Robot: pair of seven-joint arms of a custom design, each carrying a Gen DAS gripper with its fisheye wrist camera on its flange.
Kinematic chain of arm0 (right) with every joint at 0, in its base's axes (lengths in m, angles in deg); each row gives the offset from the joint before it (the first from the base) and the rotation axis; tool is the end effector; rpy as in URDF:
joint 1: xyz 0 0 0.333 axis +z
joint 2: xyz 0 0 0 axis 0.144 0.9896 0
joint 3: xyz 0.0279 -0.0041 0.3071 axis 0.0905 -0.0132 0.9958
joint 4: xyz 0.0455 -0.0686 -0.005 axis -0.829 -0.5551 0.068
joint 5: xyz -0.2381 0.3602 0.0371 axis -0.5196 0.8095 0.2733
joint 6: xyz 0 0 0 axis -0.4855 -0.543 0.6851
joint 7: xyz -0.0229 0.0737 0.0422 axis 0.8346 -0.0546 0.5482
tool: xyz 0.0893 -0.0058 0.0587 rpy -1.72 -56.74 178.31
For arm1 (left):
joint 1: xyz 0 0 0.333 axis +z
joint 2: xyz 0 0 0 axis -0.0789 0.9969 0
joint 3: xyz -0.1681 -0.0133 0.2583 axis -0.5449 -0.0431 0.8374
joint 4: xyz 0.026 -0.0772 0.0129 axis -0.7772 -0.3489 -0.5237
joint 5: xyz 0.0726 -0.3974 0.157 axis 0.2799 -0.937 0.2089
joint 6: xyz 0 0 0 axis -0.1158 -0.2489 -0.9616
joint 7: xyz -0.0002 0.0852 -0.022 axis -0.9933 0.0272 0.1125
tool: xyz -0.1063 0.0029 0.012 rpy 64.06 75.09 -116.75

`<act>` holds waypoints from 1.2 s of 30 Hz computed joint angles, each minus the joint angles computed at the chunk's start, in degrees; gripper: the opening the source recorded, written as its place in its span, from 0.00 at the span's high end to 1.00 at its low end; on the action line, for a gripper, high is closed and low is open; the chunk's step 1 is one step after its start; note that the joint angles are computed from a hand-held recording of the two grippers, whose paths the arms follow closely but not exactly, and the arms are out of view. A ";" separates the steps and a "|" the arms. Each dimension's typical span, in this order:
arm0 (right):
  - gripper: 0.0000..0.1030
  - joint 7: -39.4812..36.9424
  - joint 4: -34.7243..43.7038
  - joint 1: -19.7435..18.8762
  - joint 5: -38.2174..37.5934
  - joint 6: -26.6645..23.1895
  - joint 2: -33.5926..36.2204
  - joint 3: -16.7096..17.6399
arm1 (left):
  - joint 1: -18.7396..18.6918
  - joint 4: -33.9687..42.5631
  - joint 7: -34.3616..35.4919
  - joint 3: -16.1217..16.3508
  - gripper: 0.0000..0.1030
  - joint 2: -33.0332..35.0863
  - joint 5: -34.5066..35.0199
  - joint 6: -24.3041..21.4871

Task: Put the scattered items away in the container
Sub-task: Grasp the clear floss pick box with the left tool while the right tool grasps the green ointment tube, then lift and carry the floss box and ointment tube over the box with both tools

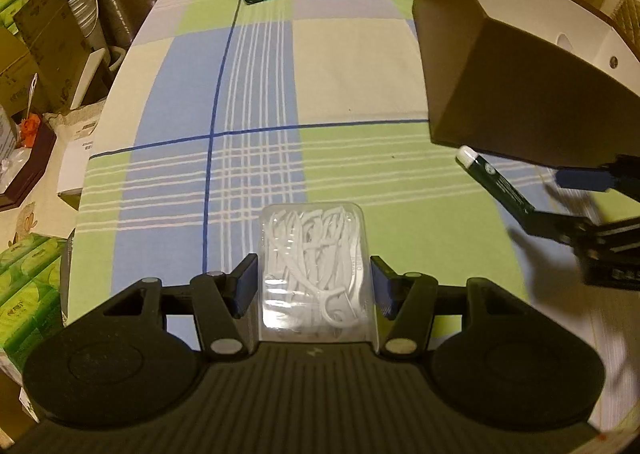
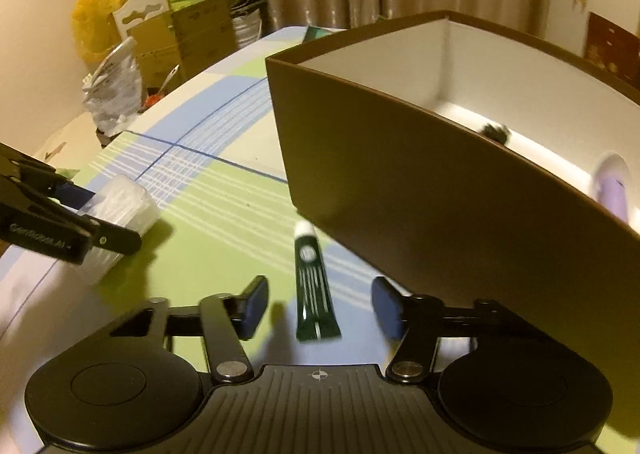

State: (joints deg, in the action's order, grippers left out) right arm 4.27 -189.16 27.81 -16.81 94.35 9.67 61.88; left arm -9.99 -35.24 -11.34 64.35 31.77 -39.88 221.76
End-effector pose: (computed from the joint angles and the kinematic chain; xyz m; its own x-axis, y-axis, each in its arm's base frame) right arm 0.5879 0.3475 0.3941 0.6579 -0.7492 -0.0760 -0.5975 -0.4578 -0.6584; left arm 0.5918 -0.1554 0.4459 -0.1235 -0.9923 -0.0108 -0.8739 0.1139 -0.4726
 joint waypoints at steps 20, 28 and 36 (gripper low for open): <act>0.86 0.71 -10.37 -0.47 -1.02 -0.30 -8.35 -2.54 | -0.43 2.50 1.46 -0.15 0.47 1.92 -0.74 -0.23; 0.86 15.34 -19.03 -0.32 -12.75 -1.12 -16.91 -8.01 | -1.49 2.28 2.94 -0.82 0.47 1.90 -1.88 -0.05; 0.61 14.66 -21.20 -0.01 -12.42 -0.33 -18.85 -8.93 | -3.26 2.17 5.62 -1.88 0.47 2.06 -4.47 0.31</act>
State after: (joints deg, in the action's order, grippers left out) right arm 18.93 -210.36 27.80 -29.22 94.02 -9.18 52.95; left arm -13.25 -33.07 -5.72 62.46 33.83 -44.34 222.06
